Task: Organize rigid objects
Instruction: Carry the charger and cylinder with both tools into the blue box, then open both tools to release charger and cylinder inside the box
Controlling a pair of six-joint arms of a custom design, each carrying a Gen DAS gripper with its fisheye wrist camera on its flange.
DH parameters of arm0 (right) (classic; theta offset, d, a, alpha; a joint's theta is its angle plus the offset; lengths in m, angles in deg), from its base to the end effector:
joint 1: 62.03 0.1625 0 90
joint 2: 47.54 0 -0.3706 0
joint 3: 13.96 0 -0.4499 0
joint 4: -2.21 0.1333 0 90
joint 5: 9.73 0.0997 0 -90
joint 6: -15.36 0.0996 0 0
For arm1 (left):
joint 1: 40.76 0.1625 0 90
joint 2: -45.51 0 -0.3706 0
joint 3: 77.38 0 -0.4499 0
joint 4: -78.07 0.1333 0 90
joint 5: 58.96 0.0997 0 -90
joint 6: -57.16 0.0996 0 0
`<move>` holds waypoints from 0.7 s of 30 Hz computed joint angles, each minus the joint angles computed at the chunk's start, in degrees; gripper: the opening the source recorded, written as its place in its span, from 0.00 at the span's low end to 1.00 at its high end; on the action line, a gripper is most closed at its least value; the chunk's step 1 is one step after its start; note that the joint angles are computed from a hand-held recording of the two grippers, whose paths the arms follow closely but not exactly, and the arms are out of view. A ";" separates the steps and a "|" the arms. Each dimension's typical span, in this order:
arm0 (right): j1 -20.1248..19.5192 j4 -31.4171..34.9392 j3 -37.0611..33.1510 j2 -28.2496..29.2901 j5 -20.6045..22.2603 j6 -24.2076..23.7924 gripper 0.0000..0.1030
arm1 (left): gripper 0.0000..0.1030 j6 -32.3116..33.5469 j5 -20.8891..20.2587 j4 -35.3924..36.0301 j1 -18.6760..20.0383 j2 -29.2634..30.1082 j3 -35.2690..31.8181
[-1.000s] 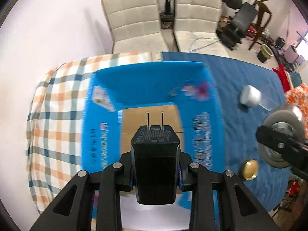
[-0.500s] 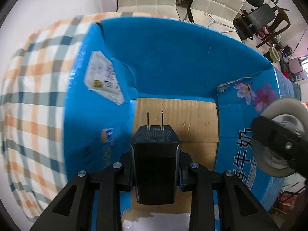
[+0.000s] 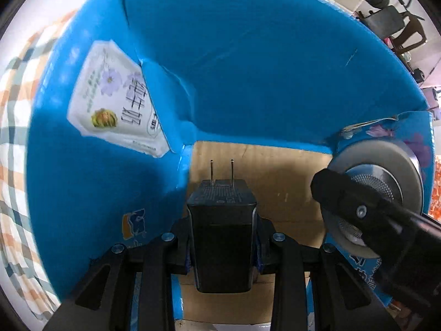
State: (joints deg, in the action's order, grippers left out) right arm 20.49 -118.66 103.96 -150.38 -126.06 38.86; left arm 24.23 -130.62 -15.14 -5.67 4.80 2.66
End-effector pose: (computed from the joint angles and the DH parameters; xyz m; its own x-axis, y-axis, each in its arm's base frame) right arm 0.0269 -0.4799 0.3480 -0.7506 0.5972 0.2829 0.4630 0.7807 -0.4197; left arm -0.4403 -0.5105 -0.0161 -0.6899 0.4890 -0.5338 0.3406 0.8699 0.3566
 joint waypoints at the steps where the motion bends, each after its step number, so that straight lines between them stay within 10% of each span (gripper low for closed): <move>1: -0.25 0.38 -0.46 0.84 -0.25 0.10 0.67 | 0.28 -0.24 -0.42 0.11 0.07 -0.01 0.11; 21: -2.71 6.55 -9.97 12.54 -0.48 -2.35 0.77 | 0.41 -2.70 -2.08 5.93 0.88 2.76 -6.04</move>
State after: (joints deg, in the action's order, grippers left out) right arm 17.78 -112.11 93.99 -137.84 -126.55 36.52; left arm 21.53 -132.69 -9.21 -4.79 7.56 -3.38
